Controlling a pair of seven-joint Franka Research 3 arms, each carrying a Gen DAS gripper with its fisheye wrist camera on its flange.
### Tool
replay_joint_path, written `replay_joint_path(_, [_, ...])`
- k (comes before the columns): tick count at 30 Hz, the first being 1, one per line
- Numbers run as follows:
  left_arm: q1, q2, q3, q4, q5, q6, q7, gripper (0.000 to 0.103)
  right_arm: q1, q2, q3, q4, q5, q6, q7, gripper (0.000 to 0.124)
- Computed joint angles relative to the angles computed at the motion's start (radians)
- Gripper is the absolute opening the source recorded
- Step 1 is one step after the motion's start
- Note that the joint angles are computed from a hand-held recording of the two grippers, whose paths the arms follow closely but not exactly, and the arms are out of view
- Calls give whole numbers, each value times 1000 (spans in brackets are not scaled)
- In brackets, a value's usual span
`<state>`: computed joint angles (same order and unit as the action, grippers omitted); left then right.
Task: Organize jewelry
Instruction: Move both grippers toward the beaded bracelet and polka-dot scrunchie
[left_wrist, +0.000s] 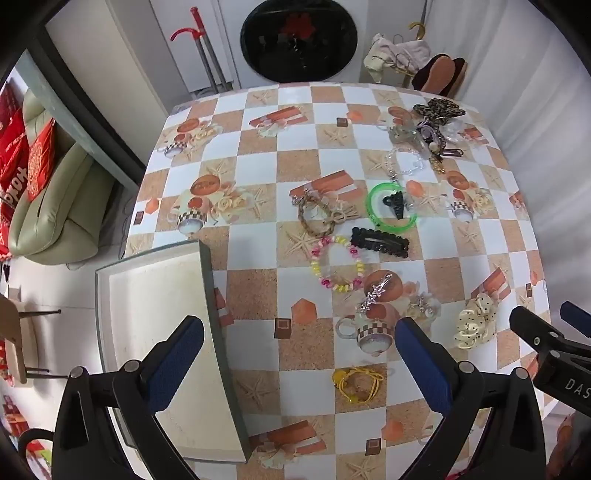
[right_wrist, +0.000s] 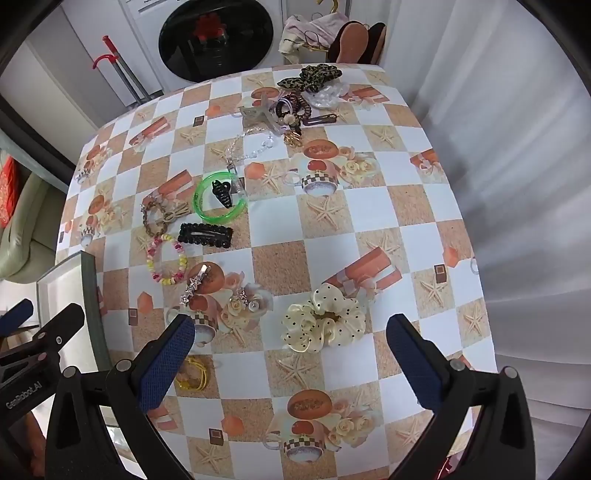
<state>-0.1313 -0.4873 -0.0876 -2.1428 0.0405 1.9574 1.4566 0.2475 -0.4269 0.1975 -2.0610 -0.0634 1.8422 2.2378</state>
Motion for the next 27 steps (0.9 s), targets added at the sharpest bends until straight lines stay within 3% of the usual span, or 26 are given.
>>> replay_joint_path(4, [-4, 8, 37, -1, -52, -23, 36, 103, 1, 15, 2, 14, -6, -9, 2, 103])
replay_joint_path(8, [12, 11, -2, -4, -12, -32, -7, 103, 5, 20, -1, 14, -6, -4, -3, 103])
replay_joint_path(14, [17, 21, 8, -2, -14, -40, -6, 103, 11, 7, 1, -28, -6, 17, -14, 103])
replay_joint_path(27, [-6, 14, -1, 5, -18, -32, 50, 103, 16, 47, -8, 12, -11, -40, -34, 103])
